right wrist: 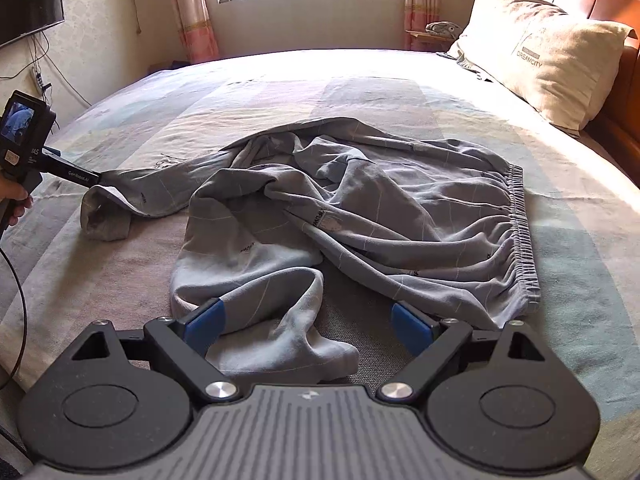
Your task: Fold clothes
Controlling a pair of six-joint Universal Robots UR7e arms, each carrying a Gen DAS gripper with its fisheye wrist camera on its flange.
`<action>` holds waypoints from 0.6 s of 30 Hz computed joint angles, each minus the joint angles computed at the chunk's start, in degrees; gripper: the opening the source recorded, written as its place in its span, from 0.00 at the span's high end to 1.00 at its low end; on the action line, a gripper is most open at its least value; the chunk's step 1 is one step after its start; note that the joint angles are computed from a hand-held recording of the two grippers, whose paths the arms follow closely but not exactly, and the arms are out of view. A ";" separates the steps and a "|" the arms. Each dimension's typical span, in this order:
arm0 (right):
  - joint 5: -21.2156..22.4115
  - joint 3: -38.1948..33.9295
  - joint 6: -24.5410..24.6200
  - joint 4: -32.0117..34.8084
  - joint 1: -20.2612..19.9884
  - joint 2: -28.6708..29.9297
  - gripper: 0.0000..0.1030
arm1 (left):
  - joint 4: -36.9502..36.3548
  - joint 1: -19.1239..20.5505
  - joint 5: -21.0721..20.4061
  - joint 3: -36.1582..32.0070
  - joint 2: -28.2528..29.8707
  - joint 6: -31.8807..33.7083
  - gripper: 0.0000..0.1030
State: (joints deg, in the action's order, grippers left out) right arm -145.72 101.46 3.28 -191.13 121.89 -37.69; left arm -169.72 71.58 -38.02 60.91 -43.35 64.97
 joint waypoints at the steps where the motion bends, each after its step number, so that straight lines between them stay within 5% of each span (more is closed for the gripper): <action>1: -0.04 -0.23 -0.15 0.14 0.00 0.17 0.10 | -1.19 0.15 0.42 -1.90 1.07 1.52 0.00; 6: -0.47 -1.08 -0.37 1.59 -0.10 0.70 0.10 | -4.22 0.94 1.60 -14.01 7.30 7.80 0.01; 8: -0.44 -1.26 0.08 2.32 -0.22 0.75 0.10 | 1.80 1.11 1.33 -16.03 7.13 2.62 0.01; 13: 0.03 -1.80 0.14 2.69 -0.29 1.11 0.10 | 24.87 0.98 -9.88 -5.57 -3.94 -15.47 0.01; 16: 0.40 -2.15 -0.08 2.93 -0.35 1.32 0.10 | 37.32 1.01 -18.08 -0.15 -9.74 -17.85 0.01; 18: 0.74 -2.31 -0.25 3.01 -0.38 1.45 0.10 | 37.25 0.70 -18.06 4.37 -11.97 -15.57 0.01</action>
State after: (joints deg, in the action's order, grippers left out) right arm -144.99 99.15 3.03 -188.12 121.51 -36.24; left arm -132.47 72.27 -56.08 65.28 -55.32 49.40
